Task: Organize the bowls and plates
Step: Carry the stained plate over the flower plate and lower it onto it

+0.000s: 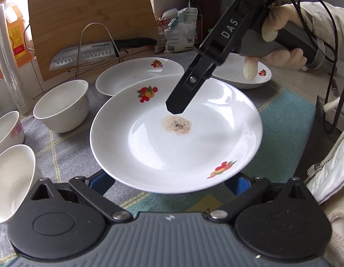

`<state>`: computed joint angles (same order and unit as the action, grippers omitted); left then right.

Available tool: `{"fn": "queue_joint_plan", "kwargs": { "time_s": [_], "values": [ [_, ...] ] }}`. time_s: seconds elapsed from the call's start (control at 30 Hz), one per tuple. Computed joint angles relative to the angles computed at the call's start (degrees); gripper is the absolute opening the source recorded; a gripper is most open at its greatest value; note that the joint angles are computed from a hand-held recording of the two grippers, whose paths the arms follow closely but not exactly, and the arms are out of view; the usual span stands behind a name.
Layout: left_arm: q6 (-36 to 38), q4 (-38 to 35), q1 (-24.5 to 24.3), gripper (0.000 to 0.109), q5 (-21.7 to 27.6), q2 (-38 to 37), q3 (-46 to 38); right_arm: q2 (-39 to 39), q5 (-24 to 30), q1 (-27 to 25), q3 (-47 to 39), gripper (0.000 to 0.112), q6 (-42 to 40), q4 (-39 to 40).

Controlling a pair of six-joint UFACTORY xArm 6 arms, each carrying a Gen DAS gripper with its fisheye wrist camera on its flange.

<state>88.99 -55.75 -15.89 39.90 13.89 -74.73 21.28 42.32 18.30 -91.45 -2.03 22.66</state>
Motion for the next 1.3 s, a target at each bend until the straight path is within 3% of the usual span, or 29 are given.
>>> {"fn": "queue_joint_plan", "kwargs": {
  "time_s": [0.67, 1.3],
  "values": [
    [-5.3, 2.6, -9.0, 0.102, -0.4, 2.7, -5.2, -16.0, -5.3, -6.5, 19.3, 0.098, -1.4, -0.3],
    [-5.7, 4.5, -15.2, 0.102, 2.9, 12.8, -19.3, -24.5, -9.4, -13.8, 29.9, 0.098, 2.7, -3.8]
  ]
}}
